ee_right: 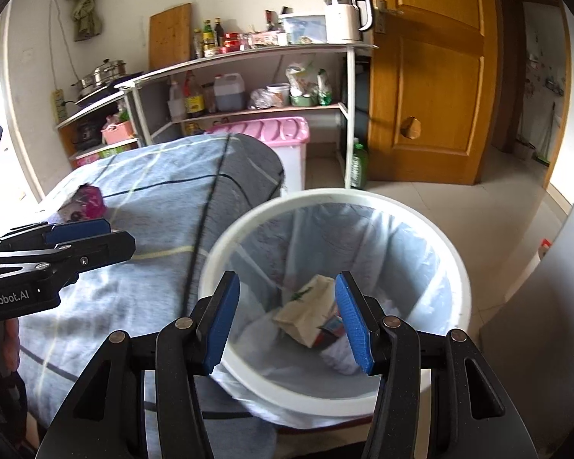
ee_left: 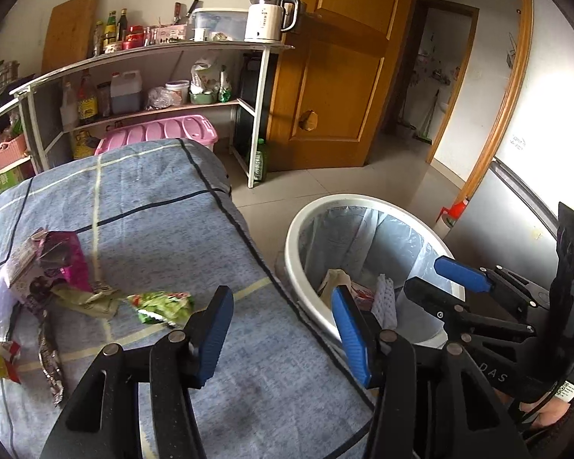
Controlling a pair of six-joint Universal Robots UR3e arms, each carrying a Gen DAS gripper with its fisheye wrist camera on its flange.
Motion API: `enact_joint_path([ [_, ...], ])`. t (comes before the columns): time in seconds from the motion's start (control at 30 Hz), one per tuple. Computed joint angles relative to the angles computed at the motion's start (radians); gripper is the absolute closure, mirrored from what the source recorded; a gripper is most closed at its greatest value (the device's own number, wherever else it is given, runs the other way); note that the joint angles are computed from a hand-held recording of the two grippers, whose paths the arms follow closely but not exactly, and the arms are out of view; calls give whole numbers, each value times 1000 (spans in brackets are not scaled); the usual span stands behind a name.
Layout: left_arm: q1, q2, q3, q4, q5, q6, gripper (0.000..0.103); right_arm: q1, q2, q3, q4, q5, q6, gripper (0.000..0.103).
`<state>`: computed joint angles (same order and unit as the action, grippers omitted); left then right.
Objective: Collect trash
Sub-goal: 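Grasp the green snack bag with the right tool while the left tool grasps the yellow snack bag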
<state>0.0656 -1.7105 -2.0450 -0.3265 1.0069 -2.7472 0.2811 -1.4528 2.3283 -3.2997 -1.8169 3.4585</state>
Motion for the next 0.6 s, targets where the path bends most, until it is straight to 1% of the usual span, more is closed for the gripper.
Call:
enact_joint_path([
  [0.13,122,91,-83,-32,-48,46,49,60,57,-88,18,-4,-4,50],
  [0.37,315,186,-170,-80,-77,127,49,130,176,-253,63,26,-10,50],
  [0.53,455,218,-200,-115,-100,167,48,149,268,-390,119,97,-38,50],
  [0.6,506,224,-208,-119,-108,190,45,159,305,-443,140,114,-40,50],
])
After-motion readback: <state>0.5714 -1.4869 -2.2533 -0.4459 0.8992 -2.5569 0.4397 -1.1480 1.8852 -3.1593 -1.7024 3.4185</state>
